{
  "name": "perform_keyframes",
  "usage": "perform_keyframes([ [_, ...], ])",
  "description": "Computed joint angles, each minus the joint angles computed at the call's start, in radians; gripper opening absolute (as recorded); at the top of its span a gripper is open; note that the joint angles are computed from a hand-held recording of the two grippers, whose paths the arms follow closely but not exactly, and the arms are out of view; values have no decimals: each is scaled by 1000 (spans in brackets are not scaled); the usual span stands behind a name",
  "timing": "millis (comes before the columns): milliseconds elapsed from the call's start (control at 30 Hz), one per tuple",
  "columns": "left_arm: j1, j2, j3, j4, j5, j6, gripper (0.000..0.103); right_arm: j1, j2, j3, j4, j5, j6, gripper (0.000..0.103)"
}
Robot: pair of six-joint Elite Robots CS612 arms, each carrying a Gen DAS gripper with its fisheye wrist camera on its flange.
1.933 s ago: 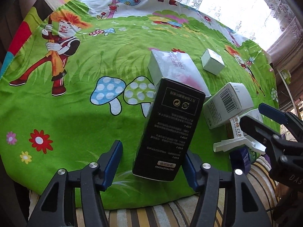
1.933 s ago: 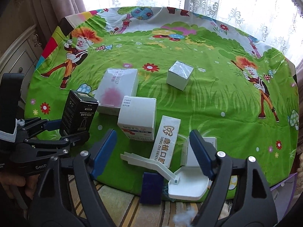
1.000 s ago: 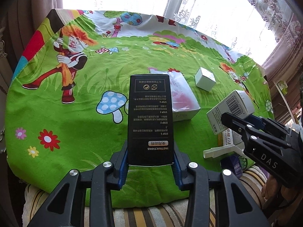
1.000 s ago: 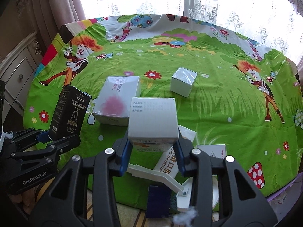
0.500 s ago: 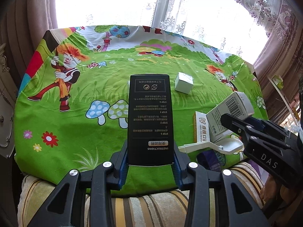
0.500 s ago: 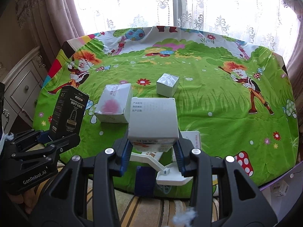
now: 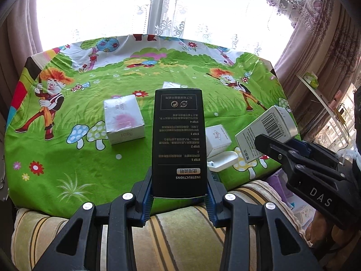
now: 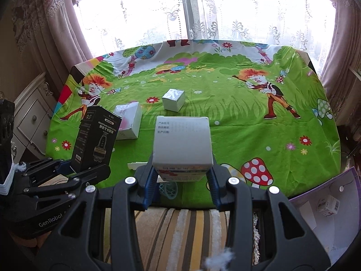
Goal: Organize rigid objects
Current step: 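Lift the black box and white box off the bed with both grippers, then carry both held boxes over the purple box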
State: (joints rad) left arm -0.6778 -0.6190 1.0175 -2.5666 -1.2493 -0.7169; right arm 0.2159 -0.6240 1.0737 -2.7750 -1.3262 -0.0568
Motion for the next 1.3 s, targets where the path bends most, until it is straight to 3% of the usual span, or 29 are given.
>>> perform_keyframes([
  [300, -27, 35, -77, 20, -69, 73, 40, -47, -65, 118, -71, -30, 50, 44],
  [800, -66, 112, -242, 92, -192, 209, 40, -136, -151, 288, -112, -163, 138, 45],
  [1100, -87, 219, -462, 208, -265, 310, 40, -177, -184, 351, -126, -231, 198, 45],
  [1300, -95, 350, -729, 344, -327, 347, 40, -194, -195, 371, -138, -256, 227, 45],
])
